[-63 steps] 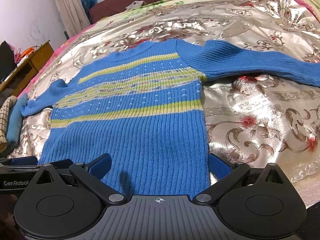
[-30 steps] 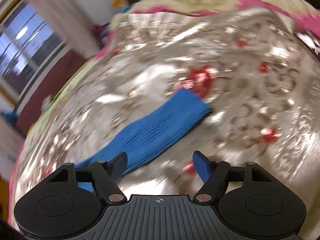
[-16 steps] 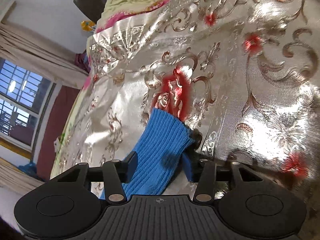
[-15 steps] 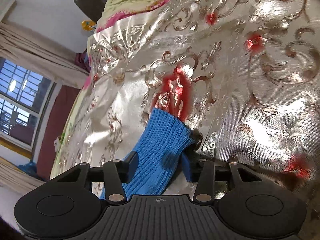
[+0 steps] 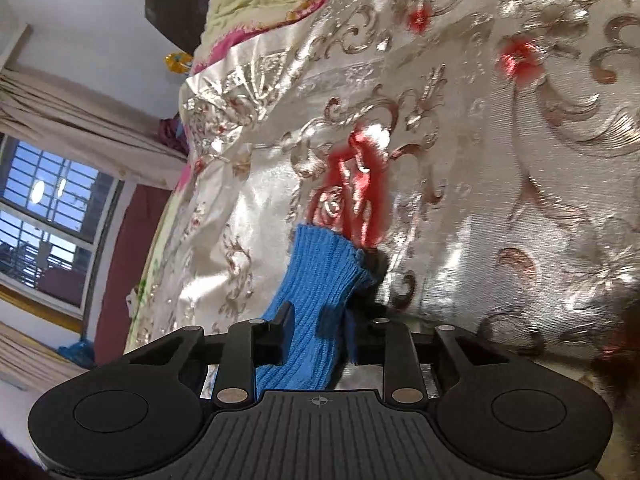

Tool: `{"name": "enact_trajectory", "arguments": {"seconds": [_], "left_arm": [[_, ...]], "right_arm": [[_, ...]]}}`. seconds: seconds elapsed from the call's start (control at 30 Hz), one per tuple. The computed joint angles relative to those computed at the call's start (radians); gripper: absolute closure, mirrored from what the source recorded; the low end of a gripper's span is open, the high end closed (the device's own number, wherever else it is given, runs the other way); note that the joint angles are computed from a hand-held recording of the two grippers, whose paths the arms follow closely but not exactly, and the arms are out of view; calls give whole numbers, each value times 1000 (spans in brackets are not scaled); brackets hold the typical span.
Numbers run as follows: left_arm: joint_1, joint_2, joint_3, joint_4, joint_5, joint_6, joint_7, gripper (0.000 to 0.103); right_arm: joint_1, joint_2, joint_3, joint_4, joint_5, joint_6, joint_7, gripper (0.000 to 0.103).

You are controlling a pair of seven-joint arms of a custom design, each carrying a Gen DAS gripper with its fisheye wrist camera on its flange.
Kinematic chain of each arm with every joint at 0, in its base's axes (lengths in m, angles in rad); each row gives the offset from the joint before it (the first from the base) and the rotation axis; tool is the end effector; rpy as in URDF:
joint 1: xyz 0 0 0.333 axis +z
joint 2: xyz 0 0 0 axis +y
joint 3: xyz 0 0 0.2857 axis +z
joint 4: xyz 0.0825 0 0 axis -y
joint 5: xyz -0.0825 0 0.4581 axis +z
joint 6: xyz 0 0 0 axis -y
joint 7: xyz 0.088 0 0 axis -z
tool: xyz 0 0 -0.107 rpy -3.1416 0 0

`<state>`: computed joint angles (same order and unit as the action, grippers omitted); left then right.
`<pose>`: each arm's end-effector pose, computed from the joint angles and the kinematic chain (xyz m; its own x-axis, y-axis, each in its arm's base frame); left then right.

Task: Fold small clothes
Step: 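Grasp the cuff of a blue sweater sleeve with the right tool, then lift the held sleeve and carry it across the sweater body with the right tool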

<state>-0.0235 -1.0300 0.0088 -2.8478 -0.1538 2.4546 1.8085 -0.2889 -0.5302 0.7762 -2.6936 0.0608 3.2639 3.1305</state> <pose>0.3962 -0.0063 0.4851 -0.1711 -0.9852 0.0139 -0.7858 0.1279 -0.6051 0.4518 0.2171 0.3952 -0.4209 -0.4526 -0.7861 -0.3496 0.8806 -0.3199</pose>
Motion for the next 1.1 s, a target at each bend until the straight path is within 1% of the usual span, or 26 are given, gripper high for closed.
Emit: {"name": "enact_trajectory", "arguments": {"seconds": [0.07, 0.13, 0.2, 0.3, 0.37, 0.4, 0.47, 0.57, 0.6, 0.7, 0.73, 0.8, 0.87, 0.93, 1.0, 1.1], "left_arm": [[2, -4, 0, -2, 1, -1, -2, 0], [2, -6, 0, -4, 3, -3, 0, 0], [-1, -2, -1, -4, 3, -3, 2, 0], [-6, 9, -3, 0, 3, -8, 4, 0], [-8, 12, -4, 2, 2, -12, 3, 0], [-9, 11, -3, 2, 1, -15, 2, 0], [-9, 9, -2, 2, 0, -17, 3, 0], [-4, 6, 0, 2, 1, -20, 4, 0], [-1, 3, 1, 1, 1, -21, 3, 0], [11, -8, 4, -3, 1, -26, -4, 0], [17, -15, 7, -6, 2, -29, -6, 0], [32, -26, 15, -12, 2, -36, -8, 0], [49, -39, 23, -18, 3, -42, -8, 0], [71, -64, 34, -29, 4, -46, -8, 0], [100, -92, 50, -43, 3, -49, -6, 0], [148, -125, 77, -62, 1, -53, 4, 0]], "right_arm": [[-17, -2, 21, -6, 4, 33, 1, 75], [2, 2, 6, -17, 18, 58, -25, 75], [8, 1, 7, -20, 35, 62, -53, 75], [-42, 24, 54, 10, 61, 55, -85, 75], [-87, 46, 95, 26, 86, 81, -92, 75], [-99, 60, 106, 32, 100, 94, -101, 77], [-96, 88, 98, 38, 122, 106, -122, 84], [-36, 110, 35, 36, 140, 107, -161, 93], [-4, 115, 4, 29, 147, 122, -169, 93], [103, 134, -87, 7, 158, 244, -172, 94], [126, 136, -106, 12, 153, 271, -181, 94], [161, 137, -135, 40, 131, 286, -221, 94], [209, 160, -182, 84, 84, 310, -254, 94], [252, 198, -214, 142, 39, 325, -292, 94], [294, 246, -236, 216, -9, 313, -335, 94], [388, 338, -298, 334, -126, 282, -342, 94]]}}
